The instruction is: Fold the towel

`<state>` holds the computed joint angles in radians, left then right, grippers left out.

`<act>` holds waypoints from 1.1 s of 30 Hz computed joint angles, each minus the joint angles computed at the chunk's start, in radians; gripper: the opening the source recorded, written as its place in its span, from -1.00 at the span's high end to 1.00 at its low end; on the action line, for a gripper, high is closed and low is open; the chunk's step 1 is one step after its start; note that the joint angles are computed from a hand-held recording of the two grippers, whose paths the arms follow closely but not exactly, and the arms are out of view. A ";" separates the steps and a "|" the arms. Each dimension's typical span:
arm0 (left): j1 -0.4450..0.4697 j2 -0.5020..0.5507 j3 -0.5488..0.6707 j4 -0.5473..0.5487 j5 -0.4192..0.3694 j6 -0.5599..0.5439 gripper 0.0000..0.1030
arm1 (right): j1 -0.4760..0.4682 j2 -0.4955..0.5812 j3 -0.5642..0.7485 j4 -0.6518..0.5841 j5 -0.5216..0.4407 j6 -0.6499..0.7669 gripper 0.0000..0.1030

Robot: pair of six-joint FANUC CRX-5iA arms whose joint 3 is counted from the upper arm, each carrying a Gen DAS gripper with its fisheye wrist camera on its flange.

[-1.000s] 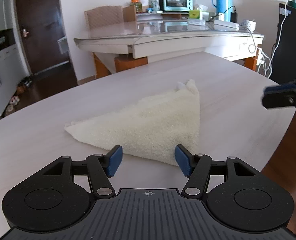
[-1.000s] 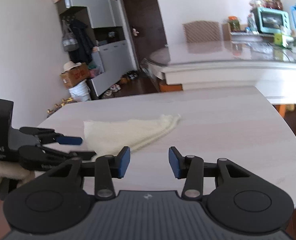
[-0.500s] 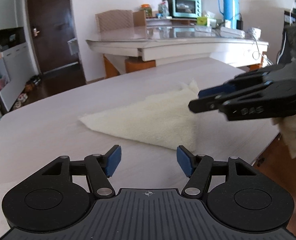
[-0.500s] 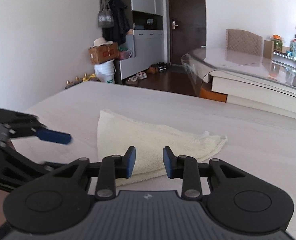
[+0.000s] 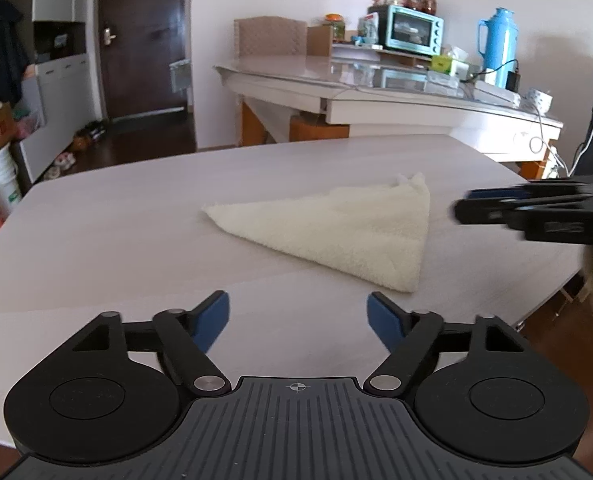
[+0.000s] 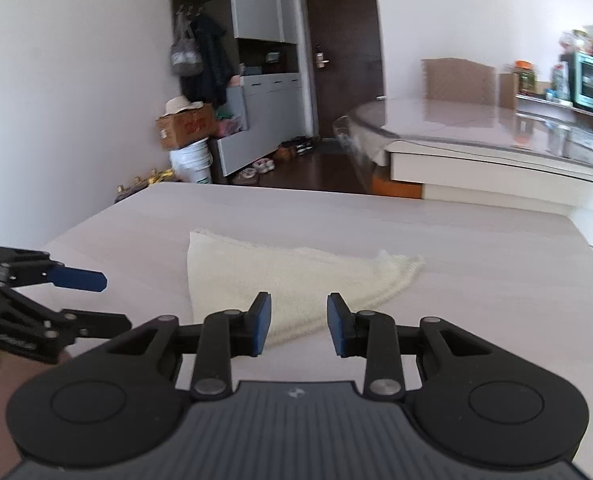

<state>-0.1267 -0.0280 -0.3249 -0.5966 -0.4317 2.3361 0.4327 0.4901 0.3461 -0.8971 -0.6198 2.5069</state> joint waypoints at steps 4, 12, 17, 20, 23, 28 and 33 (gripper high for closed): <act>-0.020 -0.006 -0.005 -0.019 -0.027 0.023 -0.77 | -0.002 -0.076 -0.094 0.024 0.035 -0.042 0.07; -0.062 -0.033 -0.020 -0.058 -0.079 0.072 -0.80 | -0.004 -0.159 -0.191 0.019 0.070 -0.064 -0.58; -0.092 -0.053 -0.030 -0.087 -0.100 0.110 -0.80 | -0.007 -0.179 -0.216 0.007 0.073 -0.071 -0.67; -0.112 -0.062 -0.031 -0.106 -0.117 0.130 -0.80 | -0.043 -0.186 -0.219 -0.084 0.037 -0.013 -0.83; -0.128 -0.068 -0.032 -0.124 -0.132 0.147 -0.80 | -0.070 -0.184 -0.219 -0.152 0.025 0.014 -0.87; -0.123 -0.065 -0.028 -0.131 -0.133 0.152 -0.80 | -0.127 -0.173 -0.218 -0.320 -0.006 0.136 -0.94; -0.120 -0.060 -0.014 -0.161 -0.131 0.164 -0.80 | -0.151 -0.179 -0.241 -0.462 0.031 0.299 -1.00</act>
